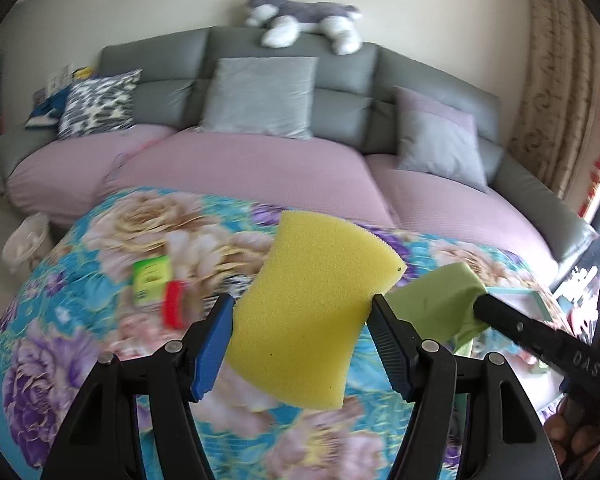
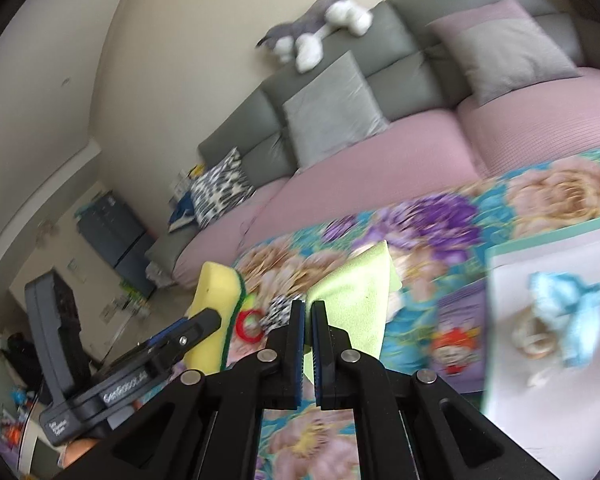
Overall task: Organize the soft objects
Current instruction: 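Carry the sponge and lime cloth over the box lid and lower both tools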
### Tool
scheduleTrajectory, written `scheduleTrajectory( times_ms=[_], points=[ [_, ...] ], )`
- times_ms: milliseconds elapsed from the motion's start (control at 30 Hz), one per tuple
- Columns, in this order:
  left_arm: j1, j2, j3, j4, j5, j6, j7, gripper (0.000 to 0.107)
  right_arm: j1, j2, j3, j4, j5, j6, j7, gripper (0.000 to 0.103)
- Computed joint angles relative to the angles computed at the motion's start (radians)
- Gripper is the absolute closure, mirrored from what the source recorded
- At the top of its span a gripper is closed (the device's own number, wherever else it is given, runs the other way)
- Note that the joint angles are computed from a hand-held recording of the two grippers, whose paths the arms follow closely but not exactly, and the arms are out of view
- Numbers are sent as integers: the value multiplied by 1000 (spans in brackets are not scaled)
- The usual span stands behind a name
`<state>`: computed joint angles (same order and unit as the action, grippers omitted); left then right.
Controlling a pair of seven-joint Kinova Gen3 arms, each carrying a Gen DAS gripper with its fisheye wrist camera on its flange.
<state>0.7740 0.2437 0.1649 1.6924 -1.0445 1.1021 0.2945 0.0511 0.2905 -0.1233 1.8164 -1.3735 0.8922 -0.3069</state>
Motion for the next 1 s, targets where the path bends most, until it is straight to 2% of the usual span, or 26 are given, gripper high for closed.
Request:
scheduleTrajectory(
  times_ms=[167,433,600,867,1000],
  points=[
    [16,65,-4,-91,-21,-68,-82,39,56,-23,40,7,-28,-8,1,100],
    [63,186,-51,-257,21,-169,-255,39,138,-52,100,35,-101,-70,22,100],
    [80,257,-66,-356,83,-223,-375,39,177,-60,130,53,-153,-112,37,100],
    [107,347,-96,-487,190,-273,-540,39,228,-23,147,28,-171,-121,32,100],
    [106,396,-111,-553,263,-261,-621,39,237,12,136,7,-150,-117,17,100]
  ],
)
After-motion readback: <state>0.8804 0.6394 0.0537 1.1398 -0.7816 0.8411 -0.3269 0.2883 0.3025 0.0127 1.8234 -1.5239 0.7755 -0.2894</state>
